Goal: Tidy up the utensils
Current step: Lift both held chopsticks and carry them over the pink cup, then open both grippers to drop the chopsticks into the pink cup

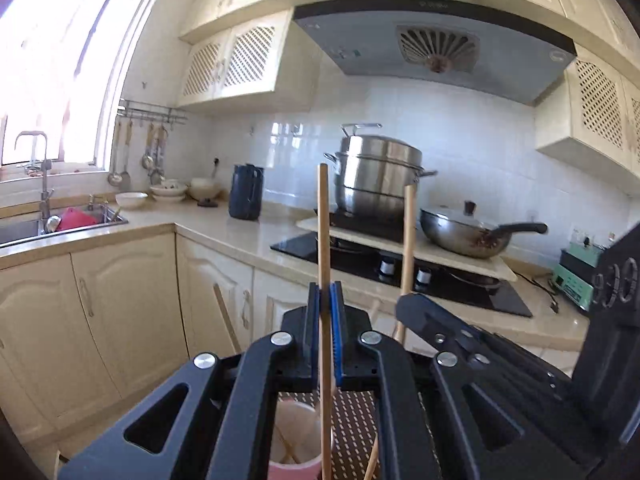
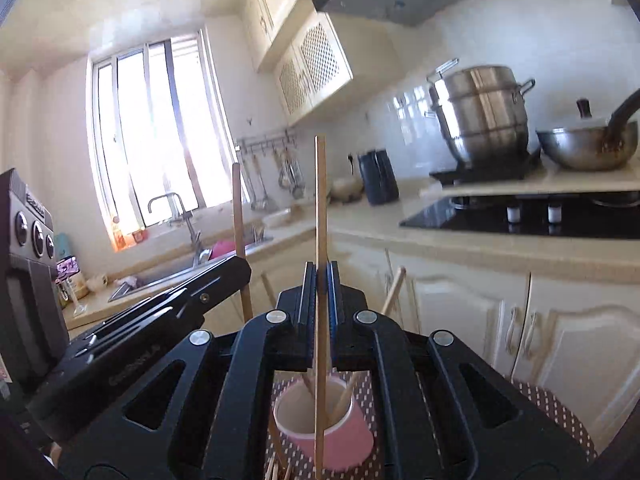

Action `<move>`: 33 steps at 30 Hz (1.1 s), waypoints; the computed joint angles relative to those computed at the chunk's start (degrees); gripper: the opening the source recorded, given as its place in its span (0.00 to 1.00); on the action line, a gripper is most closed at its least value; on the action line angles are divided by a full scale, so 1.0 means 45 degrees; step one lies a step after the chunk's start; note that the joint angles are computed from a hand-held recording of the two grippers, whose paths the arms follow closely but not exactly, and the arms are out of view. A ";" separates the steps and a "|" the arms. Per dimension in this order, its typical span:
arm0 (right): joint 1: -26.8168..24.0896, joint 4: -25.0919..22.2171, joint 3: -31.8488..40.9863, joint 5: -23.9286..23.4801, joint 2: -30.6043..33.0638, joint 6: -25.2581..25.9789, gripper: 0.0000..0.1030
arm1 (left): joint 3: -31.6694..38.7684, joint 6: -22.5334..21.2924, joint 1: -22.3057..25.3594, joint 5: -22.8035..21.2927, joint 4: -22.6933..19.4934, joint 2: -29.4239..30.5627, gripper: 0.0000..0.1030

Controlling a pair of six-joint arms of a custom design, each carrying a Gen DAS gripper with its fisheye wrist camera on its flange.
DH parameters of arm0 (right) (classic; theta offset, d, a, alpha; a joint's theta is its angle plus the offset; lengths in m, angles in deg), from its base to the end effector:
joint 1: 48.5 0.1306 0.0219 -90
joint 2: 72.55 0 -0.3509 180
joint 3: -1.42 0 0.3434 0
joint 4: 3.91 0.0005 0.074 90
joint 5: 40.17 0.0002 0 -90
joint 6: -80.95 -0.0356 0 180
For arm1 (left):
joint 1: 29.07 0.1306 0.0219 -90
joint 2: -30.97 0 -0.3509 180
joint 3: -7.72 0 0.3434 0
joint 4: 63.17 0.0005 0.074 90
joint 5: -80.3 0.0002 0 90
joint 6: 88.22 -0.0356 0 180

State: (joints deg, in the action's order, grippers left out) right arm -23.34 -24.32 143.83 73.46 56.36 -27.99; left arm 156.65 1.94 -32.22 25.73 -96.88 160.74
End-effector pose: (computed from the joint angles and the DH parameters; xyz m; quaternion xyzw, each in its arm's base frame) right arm 0.6236 0.2766 0.4708 0.0958 0.7389 0.1017 0.6592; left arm 0.6682 -0.0579 0.4869 0.2058 0.7483 -0.2574 0.5757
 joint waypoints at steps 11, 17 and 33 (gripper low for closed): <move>-0.0332 -0.0438 0.3730 -0.0328 0.2491 0.0173 0.06 | 0.1816 0.1530 -0.0059 -0.0774 0.1325 0.1542 0.05; -0.0325 0.0358 0.2345 -0.0446 0.2065 0.0297 0.06 | 0.1329 0.1170 -0.0110 -0.0990 0.1663 0.1574 0.06; 0.0156 0.0717 -0.0440 0.0111 0.0812 0.0332 0.06 | -0.1081 -0.0201 0.0158 -0.0607 0.1025 0.0522 0.06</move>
State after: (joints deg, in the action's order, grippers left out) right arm -22.64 -21.10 141.85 73.96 60.02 -26.50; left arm 151.79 1.04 -31.51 23.00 -92.27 163.09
